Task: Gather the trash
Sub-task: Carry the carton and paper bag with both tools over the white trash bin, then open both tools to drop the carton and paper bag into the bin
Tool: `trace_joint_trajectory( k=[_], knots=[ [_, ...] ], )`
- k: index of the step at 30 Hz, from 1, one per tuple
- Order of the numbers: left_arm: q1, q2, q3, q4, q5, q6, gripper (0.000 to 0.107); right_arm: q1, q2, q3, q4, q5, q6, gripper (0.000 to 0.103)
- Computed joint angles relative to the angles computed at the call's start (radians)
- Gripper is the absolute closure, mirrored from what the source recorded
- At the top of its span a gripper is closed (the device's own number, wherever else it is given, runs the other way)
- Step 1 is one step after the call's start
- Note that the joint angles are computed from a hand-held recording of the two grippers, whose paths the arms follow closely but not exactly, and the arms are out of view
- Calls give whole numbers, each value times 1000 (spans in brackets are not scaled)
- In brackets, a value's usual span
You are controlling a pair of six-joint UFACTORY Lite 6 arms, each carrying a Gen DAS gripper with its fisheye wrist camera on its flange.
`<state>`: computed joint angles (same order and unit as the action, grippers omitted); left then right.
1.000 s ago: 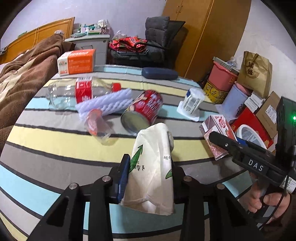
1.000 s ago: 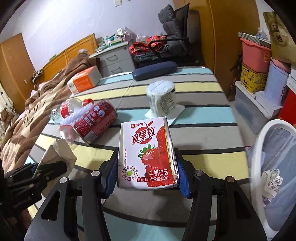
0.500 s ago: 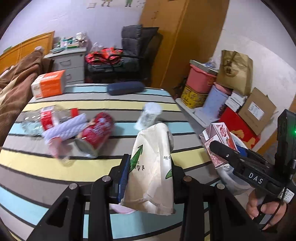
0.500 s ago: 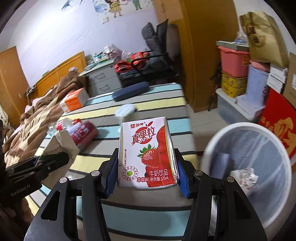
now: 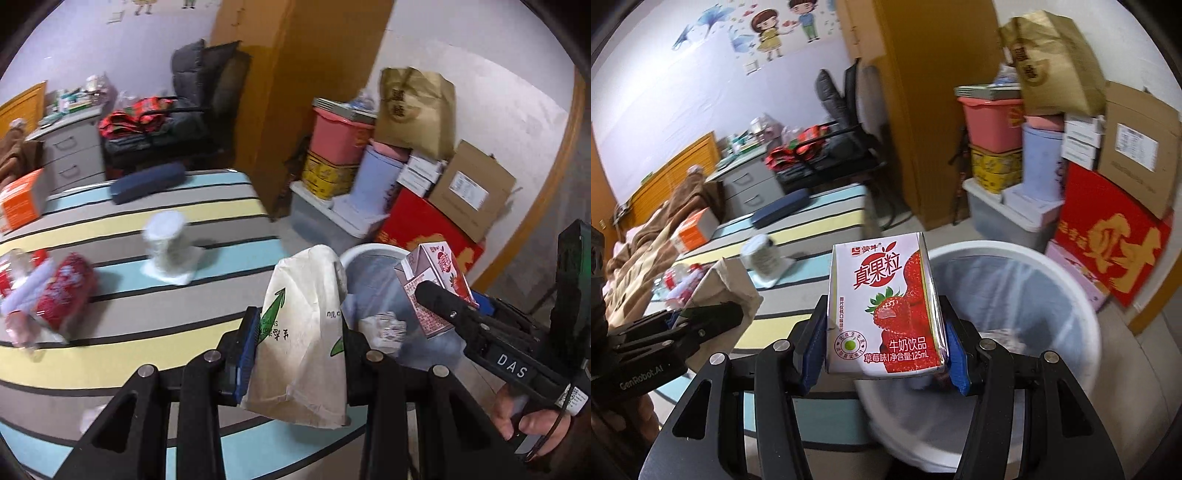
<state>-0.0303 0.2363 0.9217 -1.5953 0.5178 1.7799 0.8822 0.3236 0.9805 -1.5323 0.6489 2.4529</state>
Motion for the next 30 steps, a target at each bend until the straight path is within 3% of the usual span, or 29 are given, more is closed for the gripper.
trace_joint_trajectory(
  k=[7, 19, 24, 26, 28, 30],
  knots=[
    [-169, 27, 24, -68, -76, 15, 68, -34, -94, -142, -23, -4, 50, 47],
    [-325, 139, 97, -87, -166, -20, 68, -130, -139, -266, -92, -94, 103, 47],
    [-365, 163, 114, -105, -180, -5, 57, -158, -143, -296, -119, -126, 136, 47],
    [-363, 167, 117, -94, -176, -25, 47, -164, -142, -300, -107, -129, 132, 45],
    [-362, 155, 102, -145, -178, 31, 45, -167, -144, -303, -99, -125, 135, 38],
    [-359, 154, 104, -122, -179, 4, 45, -167, -150, -311, -113, -131, 151, 38]
  ],
)
